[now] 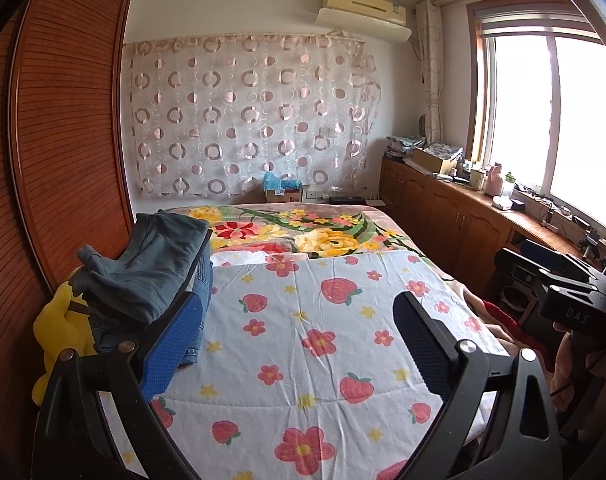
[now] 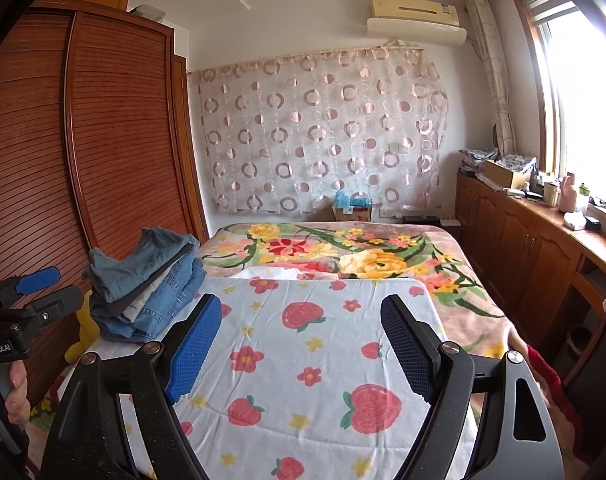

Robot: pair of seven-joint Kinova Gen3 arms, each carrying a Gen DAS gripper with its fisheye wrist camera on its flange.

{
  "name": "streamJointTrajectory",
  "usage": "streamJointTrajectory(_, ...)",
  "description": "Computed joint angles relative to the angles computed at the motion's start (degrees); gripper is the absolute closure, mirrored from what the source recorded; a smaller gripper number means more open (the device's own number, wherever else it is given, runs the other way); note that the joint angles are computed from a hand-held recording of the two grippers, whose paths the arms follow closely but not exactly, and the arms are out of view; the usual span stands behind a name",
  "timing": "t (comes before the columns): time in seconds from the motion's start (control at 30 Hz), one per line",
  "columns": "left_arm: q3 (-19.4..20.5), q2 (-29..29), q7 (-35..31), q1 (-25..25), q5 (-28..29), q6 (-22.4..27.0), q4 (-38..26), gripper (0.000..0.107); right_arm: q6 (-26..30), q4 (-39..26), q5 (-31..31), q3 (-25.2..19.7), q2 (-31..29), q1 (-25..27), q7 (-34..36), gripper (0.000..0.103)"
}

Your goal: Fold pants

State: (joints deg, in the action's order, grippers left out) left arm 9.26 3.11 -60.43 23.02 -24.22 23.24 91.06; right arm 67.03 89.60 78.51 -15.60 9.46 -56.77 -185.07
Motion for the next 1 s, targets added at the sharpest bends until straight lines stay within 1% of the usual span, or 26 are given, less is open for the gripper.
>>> streamJointTrajectory(0.43, 0.1, -0.3, 0.1, -0.2, 0.2, 0.4, 0.0, 0.011, 0.0, -0.6, -0.6, 0.2, 0.1, 0.2, 1.4, 0.02)
streamJointTrajectory(1.0, 0.2, -0.4, -0.3, -0.4, 0.5, 0.3, 0.0, 0.011, 0.0, -0.5, -0.2, 0.2, 0.1, 0.1, 1.1, 0.02)
